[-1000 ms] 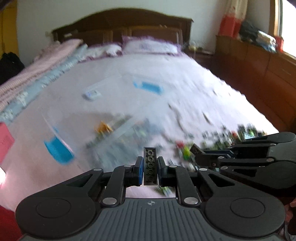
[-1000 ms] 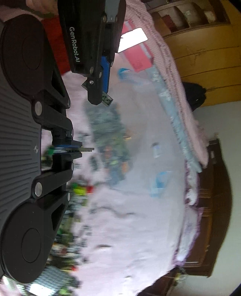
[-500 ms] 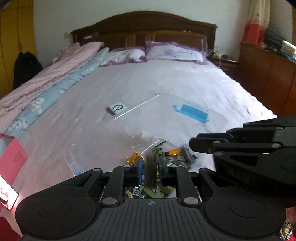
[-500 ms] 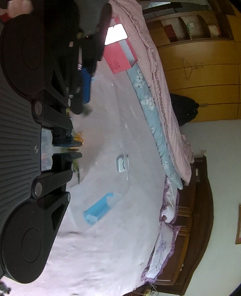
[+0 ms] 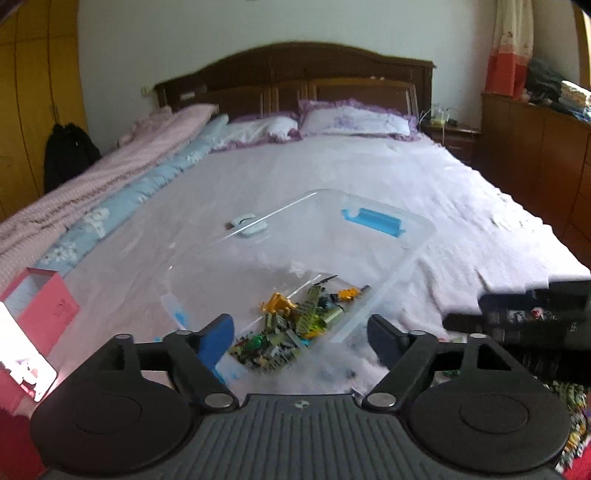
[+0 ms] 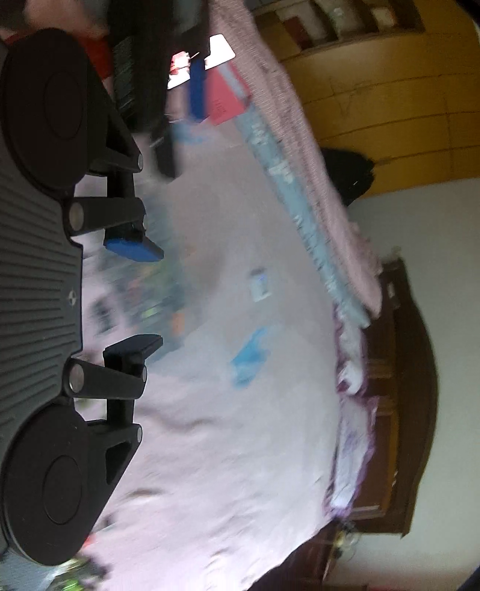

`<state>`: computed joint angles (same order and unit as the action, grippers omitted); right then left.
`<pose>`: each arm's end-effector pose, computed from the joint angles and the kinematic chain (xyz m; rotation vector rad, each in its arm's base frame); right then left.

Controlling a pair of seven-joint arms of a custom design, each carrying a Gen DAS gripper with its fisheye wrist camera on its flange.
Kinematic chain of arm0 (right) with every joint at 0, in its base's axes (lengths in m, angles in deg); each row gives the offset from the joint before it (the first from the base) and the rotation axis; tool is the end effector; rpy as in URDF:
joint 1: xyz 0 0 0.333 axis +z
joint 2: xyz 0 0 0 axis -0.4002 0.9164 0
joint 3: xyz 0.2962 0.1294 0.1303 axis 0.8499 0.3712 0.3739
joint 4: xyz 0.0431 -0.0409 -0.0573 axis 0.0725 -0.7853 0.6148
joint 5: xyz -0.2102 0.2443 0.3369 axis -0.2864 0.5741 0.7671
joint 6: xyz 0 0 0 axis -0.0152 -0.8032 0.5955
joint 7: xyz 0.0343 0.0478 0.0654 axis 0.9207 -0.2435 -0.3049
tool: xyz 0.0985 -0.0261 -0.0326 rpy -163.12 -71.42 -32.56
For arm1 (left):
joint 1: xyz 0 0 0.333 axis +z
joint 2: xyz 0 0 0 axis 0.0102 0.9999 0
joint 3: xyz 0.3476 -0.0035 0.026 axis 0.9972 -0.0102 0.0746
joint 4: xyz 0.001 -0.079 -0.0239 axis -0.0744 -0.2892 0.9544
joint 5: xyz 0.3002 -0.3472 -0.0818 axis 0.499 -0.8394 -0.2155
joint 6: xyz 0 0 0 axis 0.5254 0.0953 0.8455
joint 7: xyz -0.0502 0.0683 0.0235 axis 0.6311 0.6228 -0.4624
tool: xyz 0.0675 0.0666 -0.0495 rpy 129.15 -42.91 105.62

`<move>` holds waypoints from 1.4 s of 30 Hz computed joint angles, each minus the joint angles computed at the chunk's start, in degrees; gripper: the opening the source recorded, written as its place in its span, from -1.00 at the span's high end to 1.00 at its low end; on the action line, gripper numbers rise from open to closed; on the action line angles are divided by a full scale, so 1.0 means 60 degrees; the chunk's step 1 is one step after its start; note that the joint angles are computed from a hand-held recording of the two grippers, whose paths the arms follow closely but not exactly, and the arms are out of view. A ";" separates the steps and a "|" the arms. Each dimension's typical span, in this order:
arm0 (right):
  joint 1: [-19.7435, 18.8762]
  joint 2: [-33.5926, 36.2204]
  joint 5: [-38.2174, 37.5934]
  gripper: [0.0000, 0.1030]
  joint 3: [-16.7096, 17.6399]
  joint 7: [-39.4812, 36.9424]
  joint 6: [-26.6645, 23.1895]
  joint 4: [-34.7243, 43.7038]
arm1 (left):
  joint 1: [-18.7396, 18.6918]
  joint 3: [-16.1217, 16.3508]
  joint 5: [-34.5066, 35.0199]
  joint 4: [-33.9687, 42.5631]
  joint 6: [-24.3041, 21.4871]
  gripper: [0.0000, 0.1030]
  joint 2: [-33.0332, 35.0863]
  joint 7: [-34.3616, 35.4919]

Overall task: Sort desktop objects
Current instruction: 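Open both tools to drop the held pieces into the bin, then move both tools back down to the Lego pile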

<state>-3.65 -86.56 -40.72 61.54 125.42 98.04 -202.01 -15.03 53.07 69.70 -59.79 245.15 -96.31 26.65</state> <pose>0.4159 0.3891 0.5794 -1.5187 1.7004 -0.6842 0.4796 -0.3890 0.6009 -1.2260 2.0583 -0.9758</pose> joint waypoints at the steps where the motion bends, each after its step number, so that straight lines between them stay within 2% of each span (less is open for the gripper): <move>1: 0.0137 -0.0245 0.0201 0.10 0.0028 -0.0011 -0.0186 -0.0307 | -0.0092 0.0013 -0.0145 -0.0230 0.0047 -0.68 -0.0220 0.0026; 4: 0.0473 -0.0863 0.0868 0.09 0.0140 0.0067 -0.0374 -0.1180 | -0.0604 0.0196 -0.1123 -0.0852 0.0058 -0.72 -0.0761 0.0843; 6: 0.0630 -0.1226 0.1341 0.10 0.0263 0.0281 -0.0424 -0.1700 | -0.0816 0.0164 -0.1496 -0.1151 -0.0081 -0.80 -0.0996 0.1342; 8: 0.0754 -0.1461 0.1729 0.10 0.0419 0.0456 -0.0527 -0.2068 | -0.0968 0.0070 -0.1735 -0.1367 -0.0296 -0.81 -0.1149 0.1738; 14: 0.0968 -0.1800 0.2218 0.14 0.0775 0.0610 -0.0536 -0.2613 | -0.1134 -0.0325 -0.1908 -0.1741 -0.0896 -0.86 -0.1257 0.1959; 17: 0.0962 -0.1708 0.2139 0.20 0.0936 0.0444 -0.0807 -0.2481 | -0.1250 -0.0238 -0.2131 -0.1774 -0.1078 -0.86 -0.1207 0.2101; 23: 0.0884 -0.1828 0.1864 0.25 0.0985 0.0694 -0.0963 -0.2577 | -0.1335 -0.0062 -0.2518 -0.1560 -0.0957 -0.85 -0.0648 0.2554; 26: 0.0954 -0.2053 0.1994 0.26 0.0896 0.0747 -0.1102 -0.2782 | -0.1315 -0.0170 -0.2313 -0.1013 -0.1576 -0.85 0.0028 0.2667; 31: 0.1016 -0.2128 0.2504 0.26 0.0615 0.0715 -0.0747 -0.3122 | -0.1479 -0.0151 -0.2044 -0.0220 -0.2608 -0.85 0.0872 0.2834; 34: 0.1193 -0.2188 0.2994 0.28 0.0324 0.0169 -0.0737 -0.3160 | -0.1601 -0.0079 -0.2037 0.0195 -0.3079 -0.85 0.1250 0.3060; 37: 0.1302 -0.2249 0.3477 0.28 0.0087 -0.0547 -0.0856 -0.3072 | -0.1666 0.0073 -0.2824 0.0263 -0.2960 -0.85 0.1400 0.3529; 39: 0.1068 -0.2295 0.3360 0.28 0.0275 -0.0626 -0.0942 -0.2990 | -0.1672 0.0158 -0.3521 0.0228 -0.2774 -0.87 0.1458 0.3964; 42: 0.0663 -0.2126 0.3032 0.28 0.0677 -0.0205 -0.0981 -0.2869 | -0.1618 0.0233 -0.3801 -0.0290 -0.1832 -1.00 0.1380 0.4234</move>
